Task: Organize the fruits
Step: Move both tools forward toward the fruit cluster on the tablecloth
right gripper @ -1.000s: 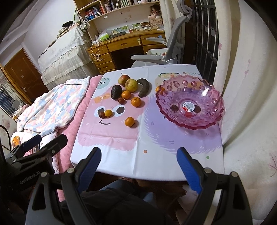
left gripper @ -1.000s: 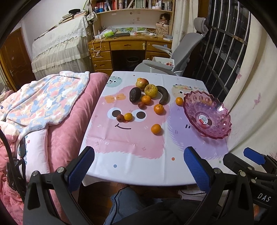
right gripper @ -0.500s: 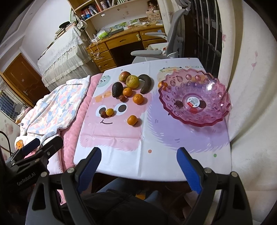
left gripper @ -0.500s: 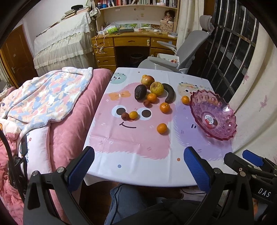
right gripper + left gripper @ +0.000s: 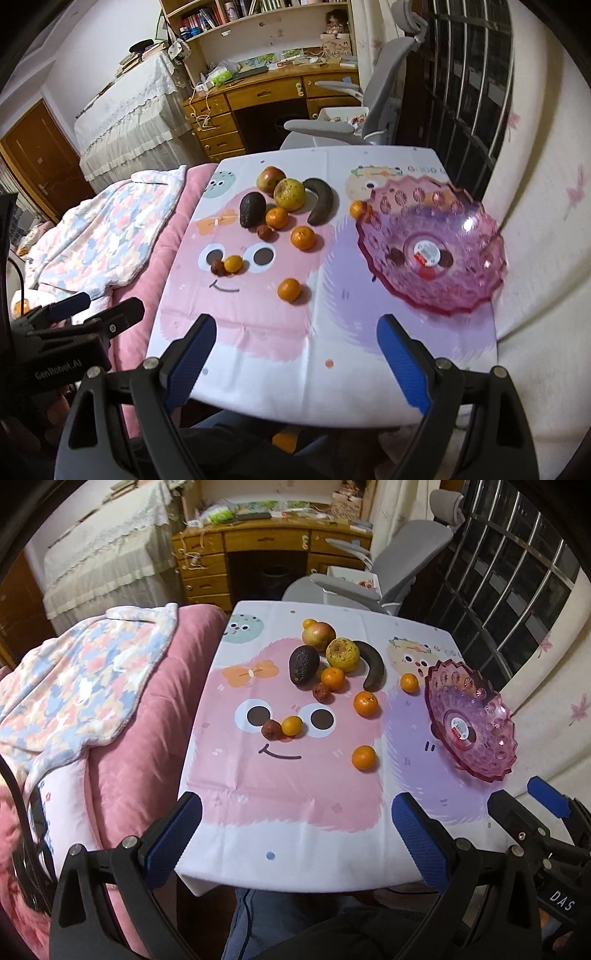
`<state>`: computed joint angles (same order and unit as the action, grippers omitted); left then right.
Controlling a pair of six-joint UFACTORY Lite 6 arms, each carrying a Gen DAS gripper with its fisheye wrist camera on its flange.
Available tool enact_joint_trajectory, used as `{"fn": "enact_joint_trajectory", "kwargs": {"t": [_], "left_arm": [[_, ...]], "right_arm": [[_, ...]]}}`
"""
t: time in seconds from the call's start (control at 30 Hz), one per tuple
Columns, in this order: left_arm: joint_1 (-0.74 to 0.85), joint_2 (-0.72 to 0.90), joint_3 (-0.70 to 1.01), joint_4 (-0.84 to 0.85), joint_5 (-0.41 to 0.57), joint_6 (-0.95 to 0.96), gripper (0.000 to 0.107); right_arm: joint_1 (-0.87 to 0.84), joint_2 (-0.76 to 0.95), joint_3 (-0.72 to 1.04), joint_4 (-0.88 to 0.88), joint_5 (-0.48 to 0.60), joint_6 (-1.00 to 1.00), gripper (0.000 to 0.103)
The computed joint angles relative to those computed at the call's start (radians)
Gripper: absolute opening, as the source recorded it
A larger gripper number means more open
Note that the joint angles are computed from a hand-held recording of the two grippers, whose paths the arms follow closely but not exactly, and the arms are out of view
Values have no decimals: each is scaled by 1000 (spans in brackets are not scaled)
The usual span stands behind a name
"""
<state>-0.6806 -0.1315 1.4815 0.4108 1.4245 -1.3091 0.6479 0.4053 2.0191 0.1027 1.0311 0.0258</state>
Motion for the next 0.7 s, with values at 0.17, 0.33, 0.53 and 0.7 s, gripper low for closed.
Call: {"fn": "enact_joint_trajectory", "kwargs": {"t": [0.17, 0.33, 0.53, 0.7], "left_arm": [[282, -30, -96, -111, -155, 316, 102], [534, 37, -152, -241, -310, 666, 101], [727, 198, -161, -398, -437, 987, 101], [804, 340, -160, -443, -506, 1138, 100]], "right_arm": [[82, 127, 110, -102, -57, 89, 89], [139, 202, 98, -216, -188, 171, 89], [198, 274, 37, -434, -383, 340, 89], [221, 431, 145, -536, -362, 433, 88]]}}
